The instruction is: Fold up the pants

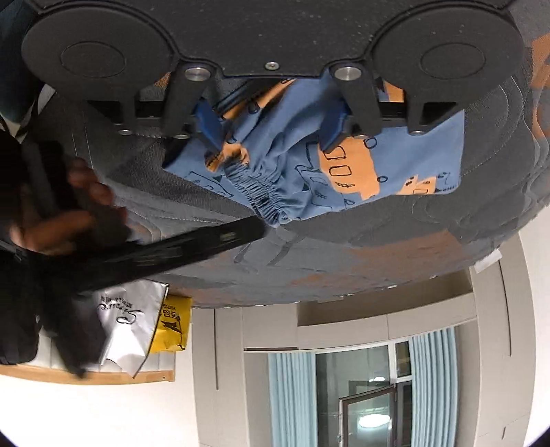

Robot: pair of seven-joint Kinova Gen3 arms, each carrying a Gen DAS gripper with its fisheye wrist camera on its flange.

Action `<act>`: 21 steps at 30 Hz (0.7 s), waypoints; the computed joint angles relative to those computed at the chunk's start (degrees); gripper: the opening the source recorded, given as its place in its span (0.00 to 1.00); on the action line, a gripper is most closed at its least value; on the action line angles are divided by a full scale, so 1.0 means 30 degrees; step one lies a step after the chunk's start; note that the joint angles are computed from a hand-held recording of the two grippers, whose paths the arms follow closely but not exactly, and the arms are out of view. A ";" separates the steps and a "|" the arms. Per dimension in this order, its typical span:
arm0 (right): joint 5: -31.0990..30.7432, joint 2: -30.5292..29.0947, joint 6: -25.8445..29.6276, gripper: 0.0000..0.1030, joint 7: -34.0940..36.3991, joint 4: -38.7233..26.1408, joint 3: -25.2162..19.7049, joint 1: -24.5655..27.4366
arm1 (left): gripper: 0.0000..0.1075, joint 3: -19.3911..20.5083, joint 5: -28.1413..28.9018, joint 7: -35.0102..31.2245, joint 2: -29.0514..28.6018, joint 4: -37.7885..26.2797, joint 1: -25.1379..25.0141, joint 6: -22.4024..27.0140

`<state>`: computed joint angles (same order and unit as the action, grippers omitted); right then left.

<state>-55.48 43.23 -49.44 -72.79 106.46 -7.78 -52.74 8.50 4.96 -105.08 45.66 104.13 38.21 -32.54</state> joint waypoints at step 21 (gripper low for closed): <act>-0.2311 -0.0429 0.2735 0.20 0.0074 -0.0560 0.0996 -0.0192 | 0.16 0.2404 -0.3795 0.1424 0.0503 0.0011 -0.2244 0.0687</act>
